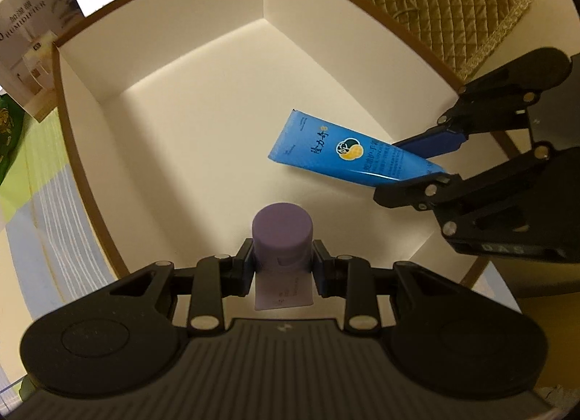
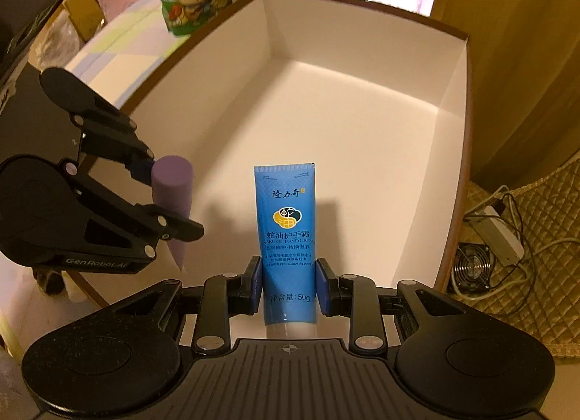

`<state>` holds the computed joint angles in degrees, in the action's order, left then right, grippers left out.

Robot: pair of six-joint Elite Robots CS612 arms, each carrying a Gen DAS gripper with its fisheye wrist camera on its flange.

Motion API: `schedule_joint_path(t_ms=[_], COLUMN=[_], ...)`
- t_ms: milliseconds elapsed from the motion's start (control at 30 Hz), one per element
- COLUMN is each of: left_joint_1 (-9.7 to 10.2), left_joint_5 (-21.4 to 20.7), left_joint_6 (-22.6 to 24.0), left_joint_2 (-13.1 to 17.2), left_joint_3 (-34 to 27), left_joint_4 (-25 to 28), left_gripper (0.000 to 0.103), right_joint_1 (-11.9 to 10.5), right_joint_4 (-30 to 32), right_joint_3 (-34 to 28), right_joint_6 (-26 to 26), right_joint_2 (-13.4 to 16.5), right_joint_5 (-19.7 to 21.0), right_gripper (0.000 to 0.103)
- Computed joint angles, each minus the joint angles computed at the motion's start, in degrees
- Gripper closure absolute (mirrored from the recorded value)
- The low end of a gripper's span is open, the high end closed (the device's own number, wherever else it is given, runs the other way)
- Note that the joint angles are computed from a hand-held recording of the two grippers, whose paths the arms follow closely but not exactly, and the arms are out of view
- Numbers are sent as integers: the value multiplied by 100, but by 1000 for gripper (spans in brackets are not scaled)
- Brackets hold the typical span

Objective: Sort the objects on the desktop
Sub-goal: 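Carry both tubes over the brown box and release them inside, then withdraw both tools from the box back toward the remaining items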

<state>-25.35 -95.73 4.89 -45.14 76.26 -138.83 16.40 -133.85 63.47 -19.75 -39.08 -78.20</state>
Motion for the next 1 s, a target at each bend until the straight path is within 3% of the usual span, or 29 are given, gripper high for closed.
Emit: schedule_joint_path(t_ms=[333, 467, 567, 667, 1000], left_joint_1=[-16, -18, -23, -28, -73], left_joint_5=[95, 190, 250, 254, 272], left_joint_6=[142, 134, 171, 199, 152], left_joint_2=[23, 10, -25, -70, -210], left_joint_3=[36, 66, 108, 156, 273], left_joint_4=[152, 172, 175, 177, 106], left_gripper=[76, 75, 65, 53, 47], right_joint_1=[14, 13, 24, 39, 49], right_joint_4=[438, 642, 690, 673, 565], right_joint_3=[-175, -267, -309, -325, -75], right_joint_6=[-59, -126, -126, -96, -49], right_joint_2=[73, 88, 84, 79, -140], right_joint_5=[-196, -113, -36, -57, -107], right_gripper=[70, 52, 41, 41, 41])
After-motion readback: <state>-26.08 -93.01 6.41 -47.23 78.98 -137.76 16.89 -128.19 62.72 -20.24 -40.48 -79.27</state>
